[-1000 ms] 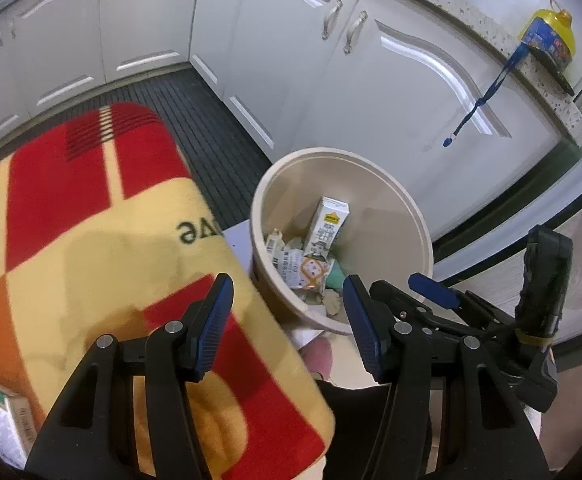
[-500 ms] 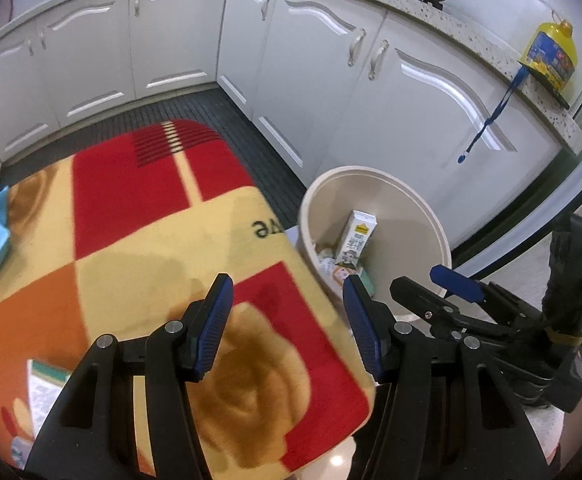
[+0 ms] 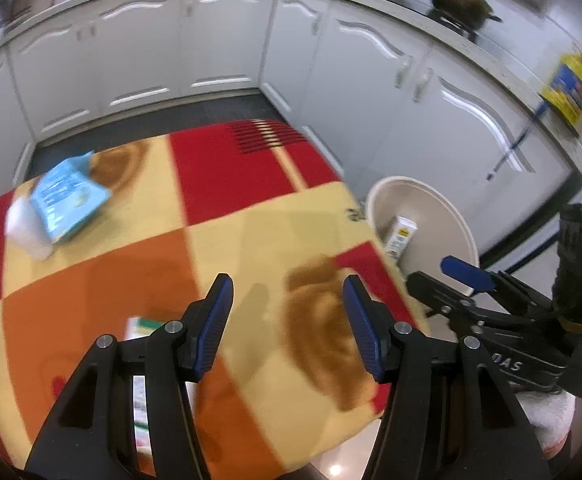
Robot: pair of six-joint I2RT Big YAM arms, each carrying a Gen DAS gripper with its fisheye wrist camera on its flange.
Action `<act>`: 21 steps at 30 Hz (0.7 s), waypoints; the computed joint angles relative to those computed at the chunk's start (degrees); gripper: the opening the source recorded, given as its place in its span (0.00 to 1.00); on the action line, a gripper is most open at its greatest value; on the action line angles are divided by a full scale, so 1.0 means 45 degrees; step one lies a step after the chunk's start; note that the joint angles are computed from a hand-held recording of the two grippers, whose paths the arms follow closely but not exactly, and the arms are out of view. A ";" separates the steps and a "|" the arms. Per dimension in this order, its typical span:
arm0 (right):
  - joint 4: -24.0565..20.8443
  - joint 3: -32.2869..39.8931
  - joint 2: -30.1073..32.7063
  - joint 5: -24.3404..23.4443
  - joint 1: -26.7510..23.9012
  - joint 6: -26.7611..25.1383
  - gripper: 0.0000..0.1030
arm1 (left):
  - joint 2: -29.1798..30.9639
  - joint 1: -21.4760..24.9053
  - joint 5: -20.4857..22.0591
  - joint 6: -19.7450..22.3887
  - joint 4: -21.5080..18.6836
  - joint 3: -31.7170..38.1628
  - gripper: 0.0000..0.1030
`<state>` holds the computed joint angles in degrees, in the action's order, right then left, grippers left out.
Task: Collect trash
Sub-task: 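Move both open grippers back toward the foam block and blue bag, then grasp the white foam block with the left gripper while the right grasps the blue snack bag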
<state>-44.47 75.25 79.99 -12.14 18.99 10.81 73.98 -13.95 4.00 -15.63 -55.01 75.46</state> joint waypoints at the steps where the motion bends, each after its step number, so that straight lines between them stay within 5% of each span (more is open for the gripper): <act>1: -0.0002 0.0074 0.0057 0.0014 0.0145 0.0007 0.68 | -0.0095 0.0273 0.0048 0.0010 -0.0034 -0.0100 0.54; 12: -0.0406 0.1017 0.1152 0.0077 0.1435 -0.0304 0.71 | -0.0582 0.3655 0.0679 0.0093 0.0075 -0.1056 0.55; 14: -0.0493 0.1234 0.1393 0.0087 0.1614 -0.0311 0.71 | -0.0476 0.4411 0.0907 0.0096 0.0257 -0.1098 0.63; 21: -0.0721 0.2270 0.2287 0.0063 0.2130 -0.0326 0.71 | 0.0532 0.5786 0.1273 -0.0128 0.0823 -0.0600 0.63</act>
